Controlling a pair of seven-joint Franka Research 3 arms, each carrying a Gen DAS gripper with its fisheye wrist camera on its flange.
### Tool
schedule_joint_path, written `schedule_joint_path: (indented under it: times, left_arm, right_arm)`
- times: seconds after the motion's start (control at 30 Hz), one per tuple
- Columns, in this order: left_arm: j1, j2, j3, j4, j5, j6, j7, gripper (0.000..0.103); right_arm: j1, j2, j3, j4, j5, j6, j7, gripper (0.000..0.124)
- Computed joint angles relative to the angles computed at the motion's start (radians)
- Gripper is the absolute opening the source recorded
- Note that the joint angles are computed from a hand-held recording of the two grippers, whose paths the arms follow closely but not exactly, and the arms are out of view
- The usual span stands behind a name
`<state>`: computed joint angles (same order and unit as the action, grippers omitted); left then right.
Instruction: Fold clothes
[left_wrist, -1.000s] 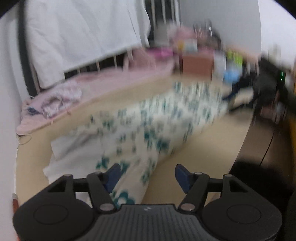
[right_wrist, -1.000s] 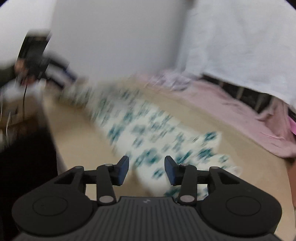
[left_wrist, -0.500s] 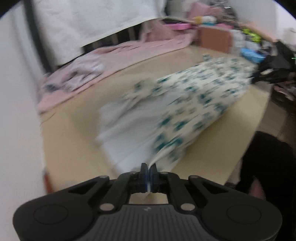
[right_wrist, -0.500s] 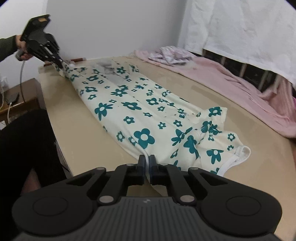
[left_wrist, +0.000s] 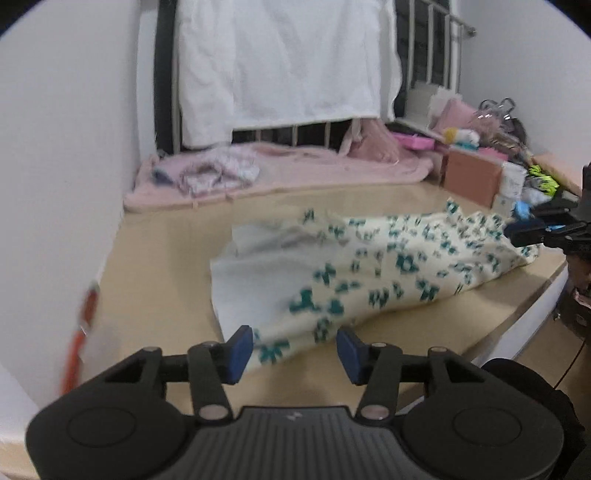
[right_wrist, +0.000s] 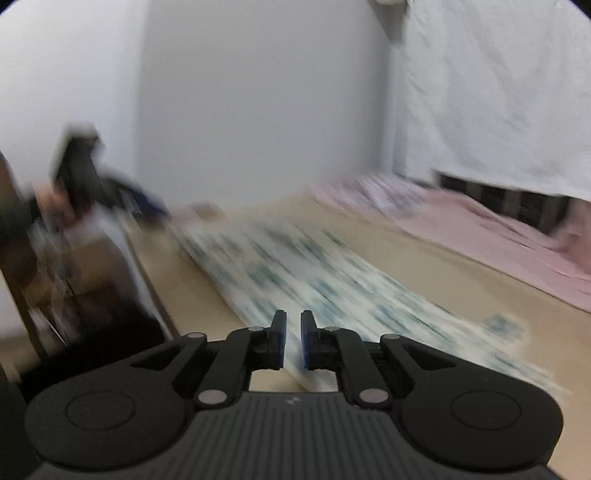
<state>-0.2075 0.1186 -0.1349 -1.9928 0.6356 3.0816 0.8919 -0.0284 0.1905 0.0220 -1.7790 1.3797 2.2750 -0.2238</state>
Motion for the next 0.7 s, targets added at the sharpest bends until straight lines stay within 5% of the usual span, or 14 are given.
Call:
schedule_joint_path:
  times: [0.07, 0.1, 0.13, 0.23, 0.3, 0.47, 0.57, 0.7]
  left_arm:
    - [-0.05, 0.042, 0.071, 0.024, 0.088, 0.055, -0.158, 0.026]
    - [-0.08, 0.063, 0.116, 0.042, 0.151, 0.083, -0.252, 0.005]
    - [-0.087, 0.078, 0.126, 0.056, 0.157, 0.093, -0.276, 0.0]
    - [-0.195, 0.128, 0.264, 0.121, 0.25, 0.131, -0.415, 0.002]
    - [-0.226, 0.157, 0.304, 0.171, 0.269, 0.102, -0.494, 0.002]
    - [-0.132, 0.216, 0.158, 0.264, 0.159, -0.089, -0.43, 0.002]
    - [-0.167, 0.215, 0.191, 0.271, 0.274, -0.112, -0.529, 0.005]
    - [-0.169, 0.205, 0.202, 0.259, 0.407, -0.097, -0.66, 0.005]
  right_arm:
    - [0.035, 0.038, 0.036, 0.037, 0.024, 0.01, -0.051, 0.041]
    - [0.053, 0.061, 0.053, 0.062, 0.031, 0.017, -0.089, 0.041]
    - [0.071, 0.089, 0.069, 0.094, 0.027, 0.023, -0.107, 0.041]
    - [0.136, 0.199, 0.095, 0.235, -0.092, 0.1, 0.034, 0.034]
    - [0.182, 0.273, 0.095, 0.325, -0.212, 0.165, 0.196, 0.013]
    - [0.202, 0.334, 0.102, 0.384, -0.368, 0.182, 0.448, 0.006]
    - [0.176, 0.299, 0.142, 0.328, -0.354, 0.239, 0.464, 0.007]
    - [0.133, 0.294, 0.193, 0.345, -0.288, 0.202, 0.556, 0.007]
